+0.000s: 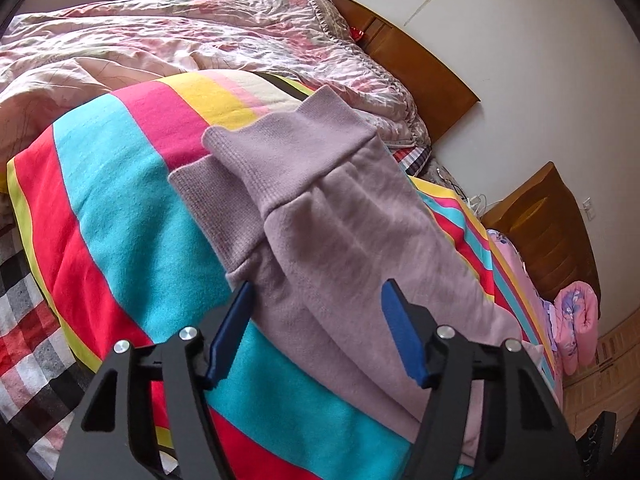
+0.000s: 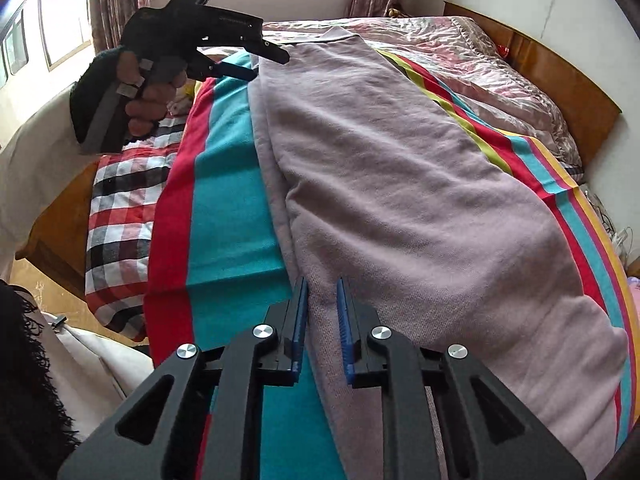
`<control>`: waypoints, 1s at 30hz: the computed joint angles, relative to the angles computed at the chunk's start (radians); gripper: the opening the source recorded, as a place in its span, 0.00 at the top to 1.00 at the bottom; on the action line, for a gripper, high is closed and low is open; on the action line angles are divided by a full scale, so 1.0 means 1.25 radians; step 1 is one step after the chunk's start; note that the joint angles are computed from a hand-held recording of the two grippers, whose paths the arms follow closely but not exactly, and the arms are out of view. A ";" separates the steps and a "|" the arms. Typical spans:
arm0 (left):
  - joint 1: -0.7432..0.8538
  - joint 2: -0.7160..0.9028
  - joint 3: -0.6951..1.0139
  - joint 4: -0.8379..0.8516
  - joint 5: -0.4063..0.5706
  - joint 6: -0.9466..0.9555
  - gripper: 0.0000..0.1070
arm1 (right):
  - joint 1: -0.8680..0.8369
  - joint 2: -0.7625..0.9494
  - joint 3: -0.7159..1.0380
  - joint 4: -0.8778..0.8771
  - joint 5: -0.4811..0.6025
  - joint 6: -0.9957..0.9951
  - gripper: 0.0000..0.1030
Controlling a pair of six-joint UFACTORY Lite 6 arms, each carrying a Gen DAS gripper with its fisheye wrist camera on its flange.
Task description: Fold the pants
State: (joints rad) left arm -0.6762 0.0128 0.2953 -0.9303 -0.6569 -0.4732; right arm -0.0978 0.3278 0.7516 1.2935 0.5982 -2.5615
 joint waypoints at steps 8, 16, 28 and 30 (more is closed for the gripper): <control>-0.010 -0.019 -0.002 -0.031 0.016 0.028 0.37 | -0.017 0.002 -0.002 0.008 0.010 -0.023 0.92; -0.016 -0.031 -0.008 -0.059 0.015 0.041 0.35 | -0.017 0.024 0.026 -0.031 0.021 0.042 0.86; -0.021 -0.055 0.052 -0.246 0.031 0.260 0.38 | -0.025 0.025 0.019 -0.012 0.033 0.021 0.89; 0.030 -0.022 0.051 -0.124 0.055 0.159 0.42 | -0.031 0.031 0.024 -0.011 0.041 0.024 0.93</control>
State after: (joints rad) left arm -0.6383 -0.0150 0.3586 -1.0849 -0.5883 -0.2750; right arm -0.1368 0.3666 0.7817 1.2803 0.6498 -2.5317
